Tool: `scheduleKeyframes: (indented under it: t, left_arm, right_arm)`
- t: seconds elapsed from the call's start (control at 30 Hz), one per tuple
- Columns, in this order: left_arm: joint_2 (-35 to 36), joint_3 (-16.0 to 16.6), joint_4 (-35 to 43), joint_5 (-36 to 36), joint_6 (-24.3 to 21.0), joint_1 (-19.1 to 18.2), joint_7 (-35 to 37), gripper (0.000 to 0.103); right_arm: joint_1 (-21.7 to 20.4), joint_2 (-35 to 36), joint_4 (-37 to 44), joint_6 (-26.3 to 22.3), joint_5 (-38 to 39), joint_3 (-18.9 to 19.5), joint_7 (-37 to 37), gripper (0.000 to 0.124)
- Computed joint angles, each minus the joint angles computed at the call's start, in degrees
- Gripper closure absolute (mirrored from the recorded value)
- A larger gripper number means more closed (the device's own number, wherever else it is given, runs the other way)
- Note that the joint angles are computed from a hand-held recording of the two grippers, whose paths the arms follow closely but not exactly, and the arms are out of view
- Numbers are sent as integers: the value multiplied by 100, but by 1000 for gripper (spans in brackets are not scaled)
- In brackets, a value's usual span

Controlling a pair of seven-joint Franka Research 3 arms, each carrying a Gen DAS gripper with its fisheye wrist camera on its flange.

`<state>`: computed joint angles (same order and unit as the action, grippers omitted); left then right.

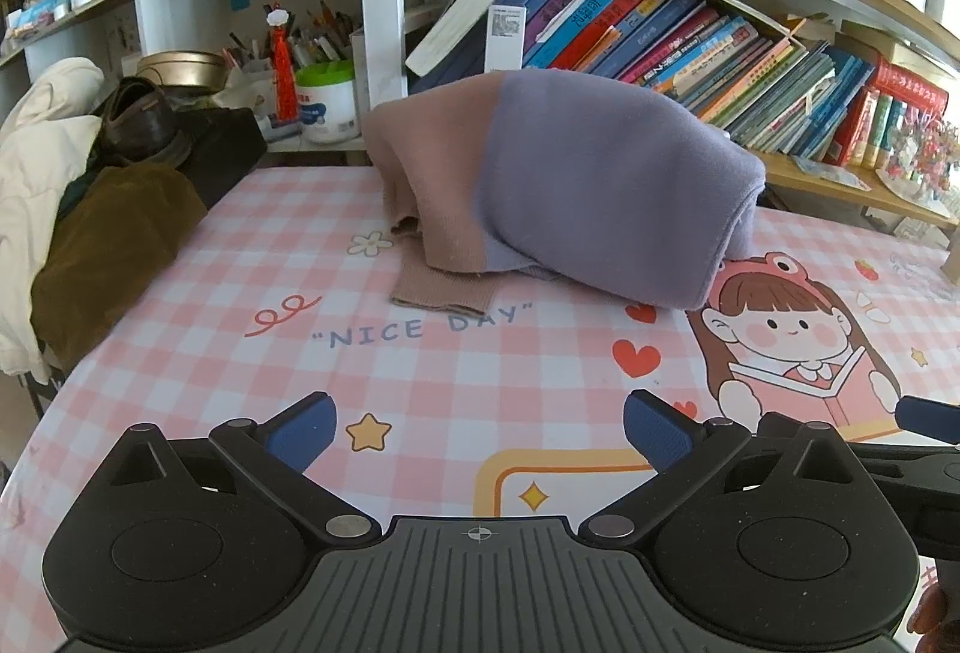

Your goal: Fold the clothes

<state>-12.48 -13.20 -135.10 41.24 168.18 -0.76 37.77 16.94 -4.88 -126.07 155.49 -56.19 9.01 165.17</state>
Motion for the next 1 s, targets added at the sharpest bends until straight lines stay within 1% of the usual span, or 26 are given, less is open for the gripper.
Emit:
scheduleKeyframes:
  t: [0.17,0.23,0.3,0.37,0.43,0.6,0.73,0.83,1.0]
  left_arm:
    - [-3,21,-12,-40,44,-15,37,0]
    - [-12,70,-36,-154,81,-66,163,0]
    - [-19,51,-41,-170,86,-51,185,0]
    - [-21,20,-40,-137,94,-19,157,0]
    - [-13,9,-37,-125,86,-13,172,0]
    - [7,1,-19,-110,53,-11,171,0]
    - [40,59,-7,-258,16,-68,270,0]
    - [39,66,-32,-261,113,-46,248,0]
    - [49,71,-59,-298,242,-21,281,0]
  right_arm:
    - [-5,-20,-29,60,4,-6,23,21]
    - [-9,-28,-32,39,16,4,24,21]
    - [-5,-39,-21,-58,5,27,52,21]
    - [20,-36,27,-289,-28,68,76,21]
    - [45,-36,32,-331,-22,64,51,21]
    - [69,-42,12,-283,25,45,-19,21]
    - [55,-34,0,-168,71,27,-41,21]
    - [29,-28,-24,-12,110,8,-21,21]
    - [3,-18,-21,28,81,16,41,21]
